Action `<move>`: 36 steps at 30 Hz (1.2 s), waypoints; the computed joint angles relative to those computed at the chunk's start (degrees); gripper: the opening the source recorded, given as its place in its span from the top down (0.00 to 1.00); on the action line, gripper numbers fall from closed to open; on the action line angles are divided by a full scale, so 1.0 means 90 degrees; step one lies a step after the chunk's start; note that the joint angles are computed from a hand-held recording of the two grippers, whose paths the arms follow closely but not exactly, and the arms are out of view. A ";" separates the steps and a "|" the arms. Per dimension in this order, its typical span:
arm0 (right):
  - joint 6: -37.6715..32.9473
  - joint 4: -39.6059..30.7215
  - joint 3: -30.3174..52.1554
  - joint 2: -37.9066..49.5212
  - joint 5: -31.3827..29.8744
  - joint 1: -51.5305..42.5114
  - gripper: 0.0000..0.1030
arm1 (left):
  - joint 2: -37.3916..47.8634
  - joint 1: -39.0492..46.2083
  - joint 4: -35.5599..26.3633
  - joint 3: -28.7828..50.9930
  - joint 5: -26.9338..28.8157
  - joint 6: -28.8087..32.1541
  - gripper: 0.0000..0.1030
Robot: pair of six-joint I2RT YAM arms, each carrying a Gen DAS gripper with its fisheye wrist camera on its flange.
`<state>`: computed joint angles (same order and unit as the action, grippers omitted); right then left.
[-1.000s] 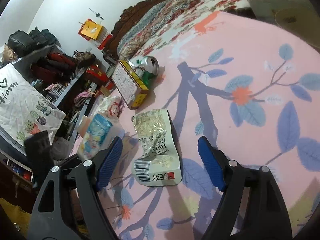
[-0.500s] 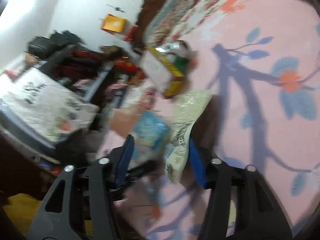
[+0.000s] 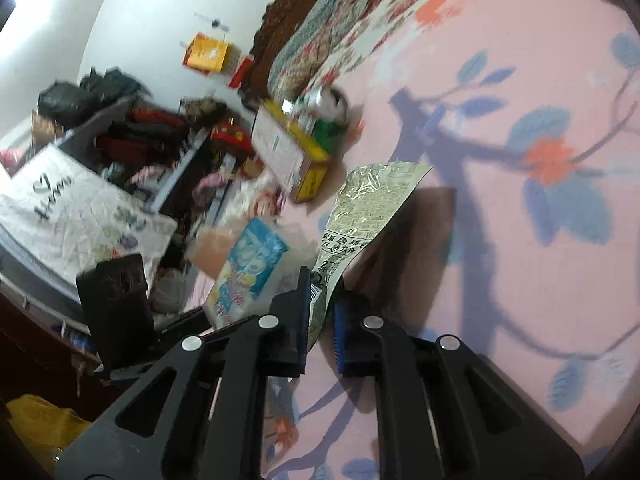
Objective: Collect trash
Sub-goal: 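Grasp the snack wrapper with the right gripper while the left gripper holds the package, then release the package and wrapper into the wastebasket with both grippers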
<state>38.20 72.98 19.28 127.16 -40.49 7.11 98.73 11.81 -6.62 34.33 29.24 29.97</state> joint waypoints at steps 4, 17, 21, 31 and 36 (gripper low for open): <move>-0.0238 0.0186 -0.0284 -0.0087 -0.0245 -0.0859 0.88 | -0.0081 -0.0593 -0.0241 0.0348 0.0038 -0.0297 0.45; -0.2089 -0.3179 0.0893 -0.0976 -0.1234 -0.5134 0.88 | 0.1949 -0.4347 -0.0893 0.3726 -0.0831 -0.1623 0.45; -0.2395 -0.4256 0.1914 -0.0707 -0.0924 -0.5515 0.88 | 0.3309 -0.5053 -0.1743 0.5873 -0.1060 -0.2032 0.44; -0.2038 -0.4536 0.2861 -0.0390 0.0103 -0.5419 0.29 | 0.4973 -0.5830 -0.2557 0.8559 -0.2145 -0.2399 0.23; -0.2006 -0.3666 0.2191 -0.0826 0.0411 -0.5407 0.18 | 0.4268 -0.5650 -0.1901 0.7504 -0.2076 -0.2550 0.23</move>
